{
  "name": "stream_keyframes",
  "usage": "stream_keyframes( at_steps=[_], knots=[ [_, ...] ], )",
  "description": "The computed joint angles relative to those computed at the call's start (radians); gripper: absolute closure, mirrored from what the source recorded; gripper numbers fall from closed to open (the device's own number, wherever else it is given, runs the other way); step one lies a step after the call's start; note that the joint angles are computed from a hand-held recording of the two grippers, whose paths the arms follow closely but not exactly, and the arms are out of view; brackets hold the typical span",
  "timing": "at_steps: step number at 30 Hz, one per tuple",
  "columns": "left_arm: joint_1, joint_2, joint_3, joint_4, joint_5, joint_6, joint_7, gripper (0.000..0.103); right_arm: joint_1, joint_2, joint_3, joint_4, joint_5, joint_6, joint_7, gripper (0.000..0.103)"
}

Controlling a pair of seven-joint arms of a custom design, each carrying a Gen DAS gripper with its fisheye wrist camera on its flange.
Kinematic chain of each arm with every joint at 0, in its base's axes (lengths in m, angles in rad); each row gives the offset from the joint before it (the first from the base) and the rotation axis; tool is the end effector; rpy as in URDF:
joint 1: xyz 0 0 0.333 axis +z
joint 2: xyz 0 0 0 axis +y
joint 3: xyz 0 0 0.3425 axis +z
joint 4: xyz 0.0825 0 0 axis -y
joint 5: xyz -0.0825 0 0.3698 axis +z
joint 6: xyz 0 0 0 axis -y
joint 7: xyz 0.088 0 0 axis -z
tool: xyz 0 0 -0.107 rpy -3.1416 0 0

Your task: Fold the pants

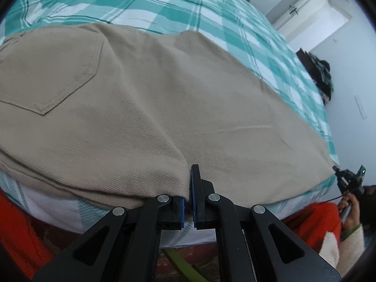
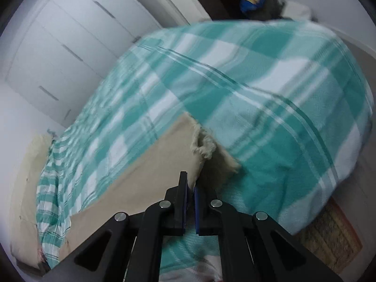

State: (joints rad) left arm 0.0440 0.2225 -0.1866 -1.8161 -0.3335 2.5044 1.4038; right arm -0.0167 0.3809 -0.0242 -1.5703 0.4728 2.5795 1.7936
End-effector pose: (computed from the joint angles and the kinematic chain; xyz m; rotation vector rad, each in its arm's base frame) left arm 0.6443 -0.0802 0.5015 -2.3745 1.8237 -0.8394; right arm 0.7105 -0.0341 0.5231 -1.1572 2.1423 -0.1489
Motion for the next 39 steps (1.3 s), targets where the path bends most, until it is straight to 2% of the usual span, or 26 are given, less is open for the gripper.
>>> stream_keyframes(
  at_steps=[3,5,6,7,8,9,10,11,13,14,16,17,19,20,22,25,26,28,29,31,34,36,39],
  knots=[
    [-0.006,0.002,0.006,0.008,0.031,-0.011,-0.016,0.096,0.01,0.022,-0.022,0.04,-0.054,-0.066,0.044,0.099],
    [-0.008,-0.003,0.008,0.009,0.042,-0.02,-0.029,0.093,0.017,0.028,-0.028,0.052,-0.085,-0.082,0.053,0.099],
    [-0.011,-0.008,0.011,0.011,0.057,-0.032,-0.039,0.09,0.02,0.025,-0.03,0.048,-0.094,-0.076,0.061,0.093],
    [-0.016,-0.017,0.015,0.015,0.079,-0.056,-0.053,0.082,0.021,0.015,-0.03,0.03,-0.093,-0.049,0.064,0.089],
    [-0.021,-0.031,0.019,0.015,0.102,-0.081,-0.067,0.069,0.033,0.0,-0.041,0.005,-0.11,-0.016,0.088,0.079],
    [-0.027,-0.046,0.023,0.011,0.127,-0.1,-0.084,0.062,0.052,-0.022,-0.06,-0.03,-0.144,0.028,0.129,0.063],
    [-0.039,-0.078,0.031,-0.008,0.173,-0.115,-0.121,0.047,0.094,-0.052,-0.104,-0.079,-0.216,0.089,0.214,0.058],
    [-0.049,-0.103,0.037,-0.026,0.213,-0.122,-0.157,0.037,0.166,-0.095,-0.182,-0.15,-0.357,0.174,0.369,0.057],
    [-0.064,-0.17,0.041,-0.087,0.258,-0.112,-0.203,0.037,0.266,-0.144,-0.298,-0.214,-0.61,0.243,0.605,0.057],
    [-0.069,-0.197,0.041,-0.113,0.262,-0.1,-0.201,0.037,0.282,-0.157,-0.313,-0.22,-0.68,0.255,0.637,0.057],
    [-0.079,-0.23,0.045,-0.141,0.346,-0.041,-0.242,0.037,0.245,-0.154,-0.25,-0.196,-0.687,0.245,0.528,0.057],
    [-0.08,-0.226,0.049,-0.133,0.387,-0.007,-0.262,0.035,0.204,-0.141,-0.183,-0.165,-0.64,0.222,0.397,0.057],
    [-0.079,-0.185,0.057,-0.082,0.444,0.02,-0.275,0.033,0.159,-0.105,-0.098,-0.101,-0.588,0.167,0.229,0.057],
    [-0.077,-0.158,0.061,-0.052,0.47,0.03,-0.282,0.032,0.14,-0.068,-0.053,-0.035,-0.548,0.098,0.116,0.057],
    [-0.072,-0.084,0.069,0.023,0.52,0.04,-0.28,0.031,0.107,0.007,-0.001,0.093,-0.464,-0.044,-0.053,0.057],
    [-0.063,0.033,0.083,0.133,0.566,-0.02,-0.268,0.032,0.082,0.108,0.025,0.258,-0.367,-0.256,-0.2,0.057],
    [-0.062,0.052,0.081,0.151,0.565,-0.049,-0.266,0.037,0.092,0.149,0.014,0.321,-0.376,-0.351,-0.22,0.057],
    [-0.039,0.08,0.064,0.161,0.496,-0.136,-0.238,0.049,0.101,0.214,0.002,0.405,-0.38,-0.485,-0.253,0.056],
    [-0.032,0.073,0.059,0.126,0.472,-0.145,-0.231,0.048,0.101,0.224,-0.002,0.412,-0.372,-0.505,-0.26,0.056],
    [-0.046,0.022,0.067,0.028,0.537,-0.059,-0.229,0.047,0.097,0.223,-0.006,0.405,-0.345,-0.496,-0.258,0.056],
    [-0.051,0.009,0.068,0.017,0.554,-0.066,-0.217,0.047,0.09,0.204,-0.006,0.366,-0.311,-0.469,-0.264,0.056],
    [-0.038,0.008,0.064,0.009,0.517,-0.056,-0.204,0.046,0.086,0.208,-0.007,0.369,-0.292,-0.472,-0.256,0.056],
    [-0.042,0.007,0.066,0.009,0.525,-0.059,-0.199,0.046,0.077,0.216,-0.006,0.385,-0.266,-0.483,-0.237,0.056]
  ],
)
